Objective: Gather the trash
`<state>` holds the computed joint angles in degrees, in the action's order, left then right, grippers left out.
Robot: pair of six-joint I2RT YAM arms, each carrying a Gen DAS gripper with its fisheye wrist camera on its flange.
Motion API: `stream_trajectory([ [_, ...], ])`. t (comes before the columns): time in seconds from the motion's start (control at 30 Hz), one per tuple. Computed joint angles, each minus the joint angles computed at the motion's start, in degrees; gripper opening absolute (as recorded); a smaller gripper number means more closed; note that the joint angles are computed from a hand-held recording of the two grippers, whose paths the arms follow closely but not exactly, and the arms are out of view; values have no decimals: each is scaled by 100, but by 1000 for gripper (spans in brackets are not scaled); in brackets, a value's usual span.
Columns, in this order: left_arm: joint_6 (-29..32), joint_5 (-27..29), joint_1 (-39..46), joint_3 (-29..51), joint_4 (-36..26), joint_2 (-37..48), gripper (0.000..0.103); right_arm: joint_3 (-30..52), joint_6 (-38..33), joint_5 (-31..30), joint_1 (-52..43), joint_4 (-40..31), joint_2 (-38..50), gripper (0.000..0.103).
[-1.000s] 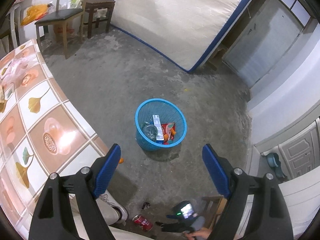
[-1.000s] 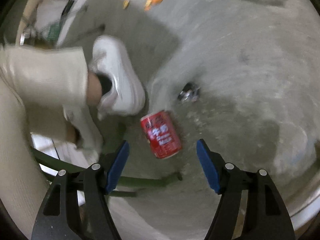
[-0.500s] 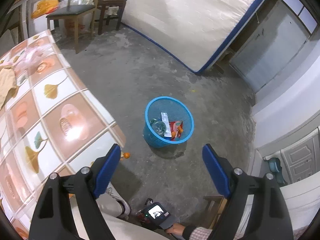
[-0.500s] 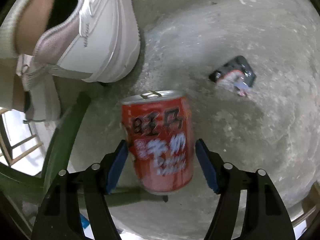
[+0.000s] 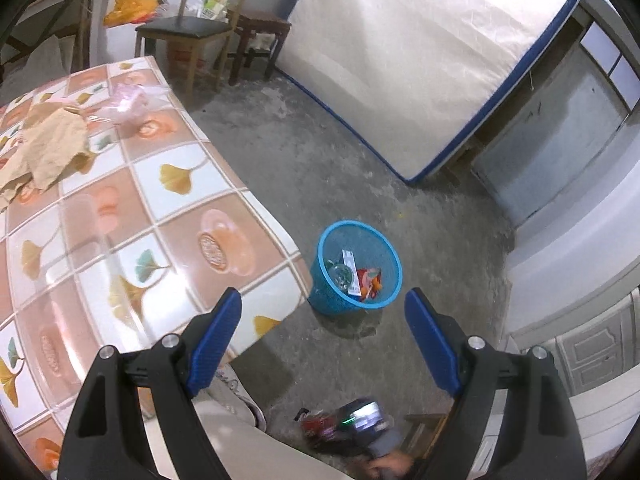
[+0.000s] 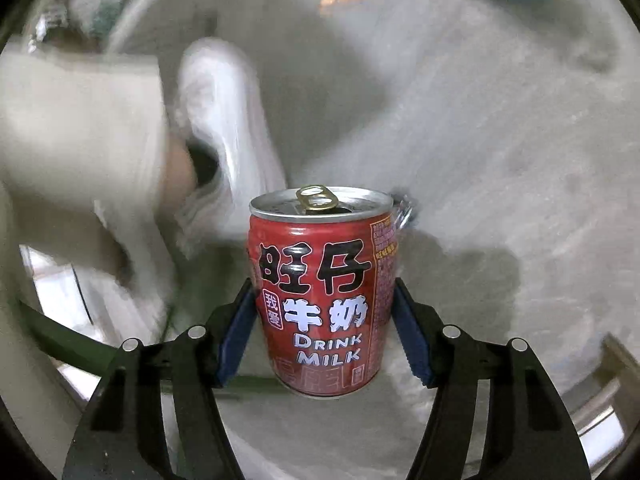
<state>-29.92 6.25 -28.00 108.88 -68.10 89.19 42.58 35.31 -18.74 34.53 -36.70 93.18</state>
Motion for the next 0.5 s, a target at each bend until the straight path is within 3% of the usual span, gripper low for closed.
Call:
stream_trajectory([
  [0.07,27,32,102,-119,68,-155,81,624,-277,332,-886,-808,-764,61],
  [0.17,65,80,260,-384,176,-475,82,1933,-737,1025,-1665,-1483,-838,61],
  [0.23,44,92,340,-517,221,-660,82,2879,-986,1254,-2091,-1690,-501,61],
  [0.33,18,148,481,-810,313,-1008,83,4561,-1299,1539,-2647,-2037,689,62],
  [0.43,3,102,586,-1013,348,-1246,84,5819,-1335,1795,-2839,-2417,1933,62],
  [0.5,12,100,690,-1091,307,-1355,84,6175,-1316,1969,-2860,-2527,2368,64],
])
